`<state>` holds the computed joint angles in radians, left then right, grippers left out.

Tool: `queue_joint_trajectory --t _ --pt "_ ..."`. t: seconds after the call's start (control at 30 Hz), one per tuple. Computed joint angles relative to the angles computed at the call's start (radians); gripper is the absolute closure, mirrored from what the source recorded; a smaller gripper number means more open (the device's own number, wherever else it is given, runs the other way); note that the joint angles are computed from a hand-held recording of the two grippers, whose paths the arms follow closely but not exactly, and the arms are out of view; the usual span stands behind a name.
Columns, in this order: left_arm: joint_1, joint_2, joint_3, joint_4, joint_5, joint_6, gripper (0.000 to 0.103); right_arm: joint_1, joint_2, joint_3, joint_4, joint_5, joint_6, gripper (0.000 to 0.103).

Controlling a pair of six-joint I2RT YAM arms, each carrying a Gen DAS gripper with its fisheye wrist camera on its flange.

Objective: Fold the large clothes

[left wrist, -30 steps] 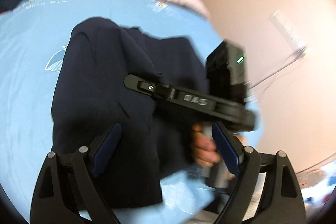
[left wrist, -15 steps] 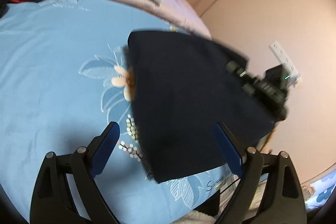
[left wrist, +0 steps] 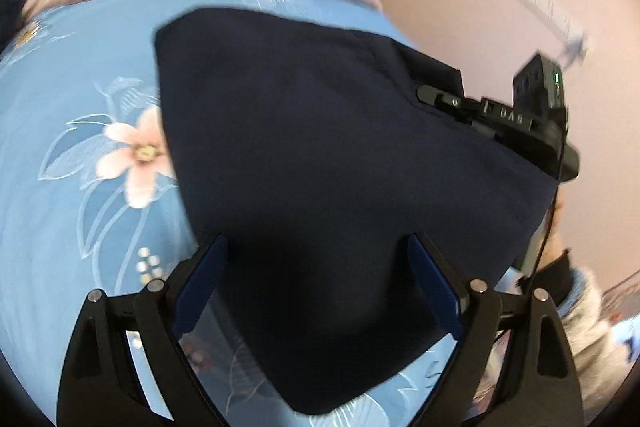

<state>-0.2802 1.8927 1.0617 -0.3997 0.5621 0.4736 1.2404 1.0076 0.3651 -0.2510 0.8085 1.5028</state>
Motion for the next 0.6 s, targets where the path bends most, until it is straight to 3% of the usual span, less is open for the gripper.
queue_joint_trajectory --t 0.07,0.1,0.13,0.17,0.2,0.27,0.3,0.37,0.43,0.47,0.53,0.57,0.6 --pt "-0.052 0.017 -0.028 0.074 -0.109 0.01 0.012 -0.027 -0.027 -0.086 0.121 -0.047 -0.029 0.096" --pt "-0.069 0.029 -0.011 0.035 -0.146 0.042 0.01 -0.041 -0.054 -0.112 0.164 -0.067 -0.055 0.096" --pt "-0.083 0.029 -0.025 0.066 -0.181 0.056 0.009 -0.061 -0.107 -0.156 0.22 -0.093 -0.084 0.096" --pt "-0.086 0.031 -0.026 0.072 -0.191 0.06 0.009 -0.105 -0.162 -0.211 0.303 -0.143 -0.125 0.087" --pt "-0.085 0.036 -0.016 0.062 -0.189 0.066 0.008 -0.143 -0.199 -0.238 0.339 -0.181 -0.152 0.062" --pt "-0.08 0.044 0.007 0.036 -0.183 0.07 0.007 -0.229 -0.217 -0.26 0.419 -0.245 -0.203 0.028" --pt "-0.081 0.053 0.017 0.032 -0.184 0.068 0.006 -0.264 -0.22 -0.264 0.454 -0.277 -0.231 0.027" --pt "-0.082 0.062 0.032 0.027 -0.188 0.068 0.005 -0.354 -0.189 -0.262 0.543 -0.356 -0.297 0.027" --pt "-0.096 0.077 0.04 0.04 -0.198 0.059 0.003 -0.434 -0.144 -0.238 0.554 -0.441 -0.335 0.027" --pt "-0.107 0.083 0.049 0.041 -0.204 0.053 0.003 -0.481 -0.095 -0.213 0.563 -0.497 -0.356 0.032" --pt "-0.119 0.102 0.064 0.049 -0.214 0.05 0.002 -0.532 -0.043 -0.165 0.518 -0.543 -0.394 0.054" --pt "-0.119 0.107 0.073 0.045 -0.214 0.048 0.002 -0.536 -0.016 -0.125 0.465 -0.535 -0.423 0.079" --pt "-0.119 0.113 0.085 0.038 -0.211 0.04 0.002 -0.525 -0.009 -0.101 0.418 -0.507 -0.453 0.097"
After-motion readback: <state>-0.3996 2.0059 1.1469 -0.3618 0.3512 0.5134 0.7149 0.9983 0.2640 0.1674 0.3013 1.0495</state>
